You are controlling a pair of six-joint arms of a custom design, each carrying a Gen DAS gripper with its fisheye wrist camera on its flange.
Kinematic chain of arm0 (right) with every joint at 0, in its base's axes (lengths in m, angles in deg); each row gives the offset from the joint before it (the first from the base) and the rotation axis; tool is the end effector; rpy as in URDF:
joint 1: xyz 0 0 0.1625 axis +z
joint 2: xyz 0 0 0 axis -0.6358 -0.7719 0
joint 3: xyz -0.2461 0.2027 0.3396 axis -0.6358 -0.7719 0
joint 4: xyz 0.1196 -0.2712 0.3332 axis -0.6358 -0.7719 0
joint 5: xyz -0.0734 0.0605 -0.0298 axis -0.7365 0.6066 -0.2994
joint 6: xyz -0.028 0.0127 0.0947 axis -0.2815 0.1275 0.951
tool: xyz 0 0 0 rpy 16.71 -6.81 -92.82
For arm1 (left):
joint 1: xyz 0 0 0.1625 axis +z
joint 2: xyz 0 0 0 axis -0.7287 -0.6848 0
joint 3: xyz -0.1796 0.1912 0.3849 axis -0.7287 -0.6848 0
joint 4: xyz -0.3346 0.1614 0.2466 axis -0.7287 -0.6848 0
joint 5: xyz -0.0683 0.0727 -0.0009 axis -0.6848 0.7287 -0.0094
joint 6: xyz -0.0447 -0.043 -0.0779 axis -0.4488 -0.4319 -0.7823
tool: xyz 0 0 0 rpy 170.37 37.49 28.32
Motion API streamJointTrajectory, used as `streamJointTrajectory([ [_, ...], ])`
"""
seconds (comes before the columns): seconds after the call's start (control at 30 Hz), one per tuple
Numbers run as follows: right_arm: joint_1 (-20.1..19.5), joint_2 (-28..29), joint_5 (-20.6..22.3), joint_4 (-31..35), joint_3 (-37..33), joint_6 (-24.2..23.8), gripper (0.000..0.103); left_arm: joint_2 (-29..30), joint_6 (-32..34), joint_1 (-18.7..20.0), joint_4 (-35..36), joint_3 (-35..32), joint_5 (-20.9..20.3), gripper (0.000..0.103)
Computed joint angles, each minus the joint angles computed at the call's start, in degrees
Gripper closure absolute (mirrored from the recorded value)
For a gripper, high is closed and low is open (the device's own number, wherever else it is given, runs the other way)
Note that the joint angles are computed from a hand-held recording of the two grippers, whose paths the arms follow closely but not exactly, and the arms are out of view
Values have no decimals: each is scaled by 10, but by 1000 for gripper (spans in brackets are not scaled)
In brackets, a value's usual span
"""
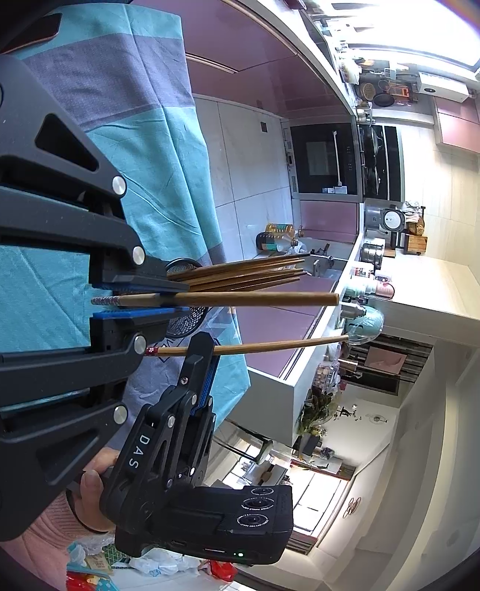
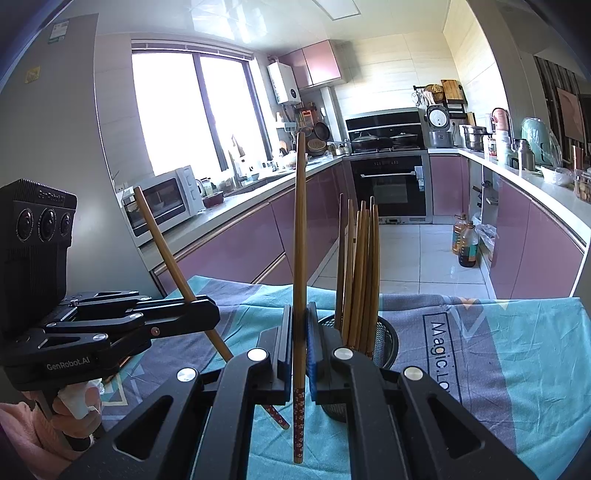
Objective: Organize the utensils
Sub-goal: 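Bring both upright chopsticks above the mesh cup opening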
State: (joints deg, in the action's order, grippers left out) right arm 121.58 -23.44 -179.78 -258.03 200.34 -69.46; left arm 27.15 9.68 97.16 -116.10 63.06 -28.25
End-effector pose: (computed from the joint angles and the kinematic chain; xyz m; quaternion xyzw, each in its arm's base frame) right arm 0.0457 -0.5847 0.3279 0.1612 -0.8336 0.4837 0.2127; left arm -0.3852 -0.7021 -0.0082 0.4743 0.8483 -0.2298 0.0511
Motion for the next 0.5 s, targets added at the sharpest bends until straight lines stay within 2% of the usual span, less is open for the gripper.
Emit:
streamJointTrajectory([
  [0.5,3,0,6,-5,-14,-4,97,-7,9,-6,-20,1,-7,95],
])
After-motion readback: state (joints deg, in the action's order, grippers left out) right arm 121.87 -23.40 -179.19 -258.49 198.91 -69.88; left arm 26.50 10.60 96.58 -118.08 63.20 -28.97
